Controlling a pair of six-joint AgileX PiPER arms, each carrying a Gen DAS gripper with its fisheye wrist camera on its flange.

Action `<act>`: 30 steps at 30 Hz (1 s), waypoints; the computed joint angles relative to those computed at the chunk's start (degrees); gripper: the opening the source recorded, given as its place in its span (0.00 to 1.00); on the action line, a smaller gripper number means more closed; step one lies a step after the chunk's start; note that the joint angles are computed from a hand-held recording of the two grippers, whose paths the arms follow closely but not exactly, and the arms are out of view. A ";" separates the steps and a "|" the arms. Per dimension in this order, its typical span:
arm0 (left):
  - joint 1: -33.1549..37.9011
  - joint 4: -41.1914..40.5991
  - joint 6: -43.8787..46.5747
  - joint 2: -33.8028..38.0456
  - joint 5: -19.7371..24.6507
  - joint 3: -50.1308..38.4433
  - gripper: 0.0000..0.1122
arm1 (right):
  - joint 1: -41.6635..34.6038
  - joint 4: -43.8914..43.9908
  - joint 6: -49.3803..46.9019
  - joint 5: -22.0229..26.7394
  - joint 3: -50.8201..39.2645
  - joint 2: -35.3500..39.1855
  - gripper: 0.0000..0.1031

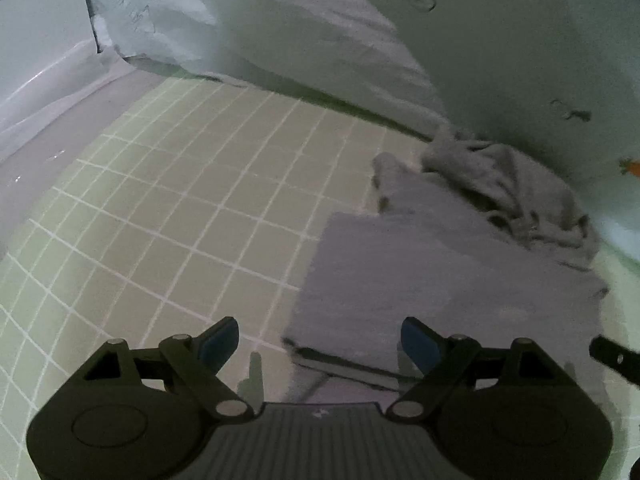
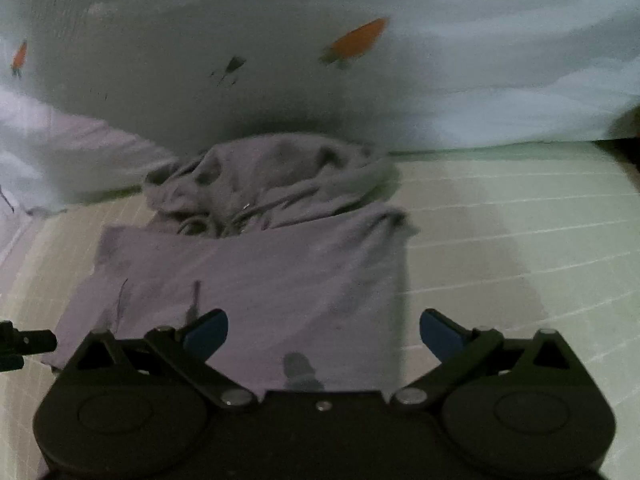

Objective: Fold clothes

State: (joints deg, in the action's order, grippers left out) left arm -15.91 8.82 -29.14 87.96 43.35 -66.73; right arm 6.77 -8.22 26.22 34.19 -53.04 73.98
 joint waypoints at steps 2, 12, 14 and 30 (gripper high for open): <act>1.05 -0.29 1.27 1.46 -0.36 -0.05 0.79 | 2.16 0.14 1.80 0.09 -1.68 2.89 0.94; 2.15 -2.81 5.97 5.35 -3.09 0.22 0.84 | 11.56 1.76 1.22 -0.88 -8.96 14.07 0.72; 2.38 -3.74 7.11 5.37 -3.42 0.31 0.84 | 11.93 3.35 -1.97 -1.59 -9.17 14.47 0.54; -4.34 0.23 3.02 2.42 -0.08 -3.49 0.84 | 0.64 20.28 -22.07 -1.97 -2.95 1.73 0.06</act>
State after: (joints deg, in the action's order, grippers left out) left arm -20.26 9.05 -26.12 90.38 43.27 -70.22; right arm 7.41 12.05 4.15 32.21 -55.99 75.71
